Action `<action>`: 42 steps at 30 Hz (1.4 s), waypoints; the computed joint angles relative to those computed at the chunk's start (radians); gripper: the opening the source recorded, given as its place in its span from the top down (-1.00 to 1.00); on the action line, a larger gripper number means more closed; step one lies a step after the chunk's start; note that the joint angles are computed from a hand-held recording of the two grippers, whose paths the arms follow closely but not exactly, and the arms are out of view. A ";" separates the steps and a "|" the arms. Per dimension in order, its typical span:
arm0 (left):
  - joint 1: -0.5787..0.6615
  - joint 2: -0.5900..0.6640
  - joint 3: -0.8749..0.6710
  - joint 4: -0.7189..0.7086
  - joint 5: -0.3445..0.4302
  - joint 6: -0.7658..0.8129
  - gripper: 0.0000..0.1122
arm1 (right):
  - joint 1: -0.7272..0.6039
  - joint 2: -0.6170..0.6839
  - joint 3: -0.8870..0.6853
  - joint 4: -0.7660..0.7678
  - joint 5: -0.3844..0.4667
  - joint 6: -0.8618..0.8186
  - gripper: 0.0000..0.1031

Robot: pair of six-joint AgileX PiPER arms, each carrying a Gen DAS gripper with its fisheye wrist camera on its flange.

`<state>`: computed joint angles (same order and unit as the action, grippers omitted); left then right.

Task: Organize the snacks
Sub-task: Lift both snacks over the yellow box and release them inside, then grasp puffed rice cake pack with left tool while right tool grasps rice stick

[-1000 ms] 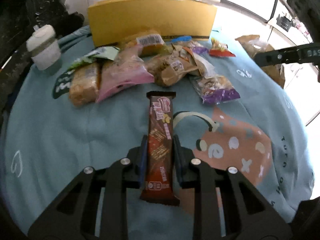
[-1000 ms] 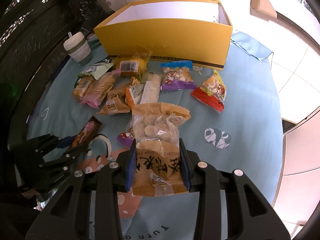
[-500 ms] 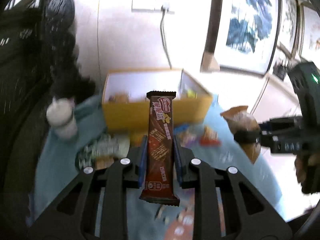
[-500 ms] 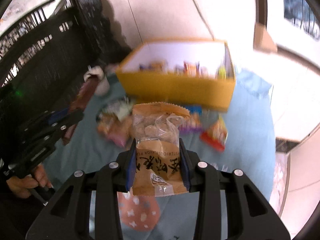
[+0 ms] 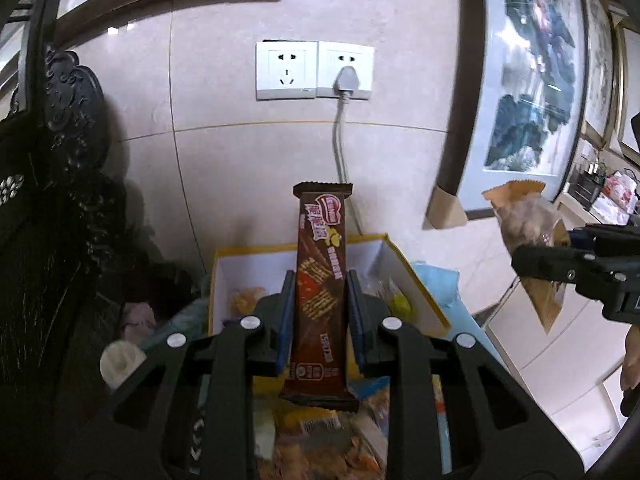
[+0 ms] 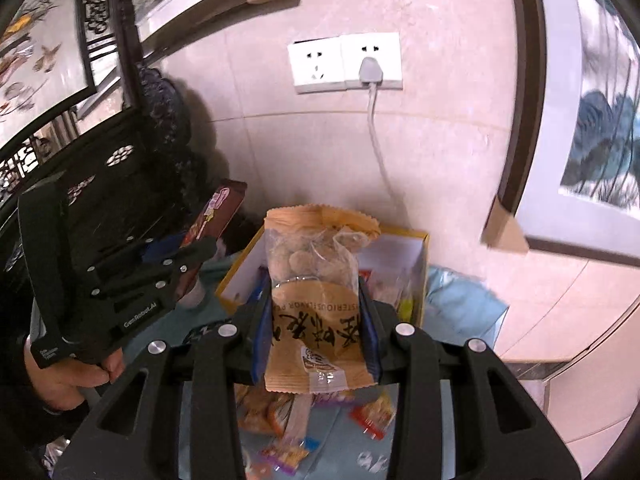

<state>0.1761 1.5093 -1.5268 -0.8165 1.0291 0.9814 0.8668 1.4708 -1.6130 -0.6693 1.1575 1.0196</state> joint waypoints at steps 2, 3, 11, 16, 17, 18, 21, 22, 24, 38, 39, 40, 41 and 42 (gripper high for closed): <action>-0.040 0.059 -0.071 0.042 -0.026 -0.054 0.58 | -0.061 0.035 -0.048 0.036 -0.012 -0.063 0.27; -0.054 0.078 -0.086 0.057 -0.042 -0.064 0.58 | -0.089 0.055 -0.074 0.054 -0.016 -0.092 0.27; -0.169 0.315 -0.318 0.279 -0.107 -0.305 -0.79 | -0.304 0.285 -0.270 0.223 -0.023 -0.231 0.07; -0.123 0.318 -0.249 0.239 -0.132 -0.208 -0.79 | -0.316 0.213 -0.064 0.235 -0.147 -0.175 0.07; -0.111 0.316 -0.232 0.231 -0.132 -0.197 -0.79 | -0.318 0.200 -0.024 0.239 -0.165 -0.164 0.07; -0.094 0.308 -0.198 0.221 -0.136 -0.185 -0.79 | -0.320 0.188 0.014 0.242 -0.183 -0.152 0.07; -0.057 0.274 -0.103 0.213 -0.159 -0.152 -0.79 | -0.302 0.137 0.151 0.239 -0.246 -0.084 0.07; -0.046 0.262 -0.067 0.203 -0.167 -0.129 -0.79 | -0.288 0.123 0.195 0.242 -0.259 -0.060 0.07; -0.019 0.222 0.026 0.180 -0.183 -0.061 -0.79 | -0.267 0.106 0.261 0.249 -0.286 -0.034 0.06; 0.310 0.191 0.489 0.060 -0.309 0.360 -0.79 | 0.025 0.227 0.574 0.254 -0.510 0.330 -0.08; 0.314 0.196 0.496 0.053 -0.317 0.380 -0.79 | 0.023 0.240 0.574 0.260 -0.519 0.332 -0.08; 0.314 0.198 0.503 0.047 -0.322 0.397 -0.79 | 0.025 0.247 0.575 0.257 -0.525 0.333 -0.08; 0.312 0.200 0.513 0.039 -0.330 0.419 -0.79 | 0.025 0.258 0.566 0.255 -0.519 0.327 -0.08; 0.303 0.202 0.528 0.035 -0.347 0.443 -0.79 | 0.022 0.270 0.553 0.258 -0.513 0.312 -0.08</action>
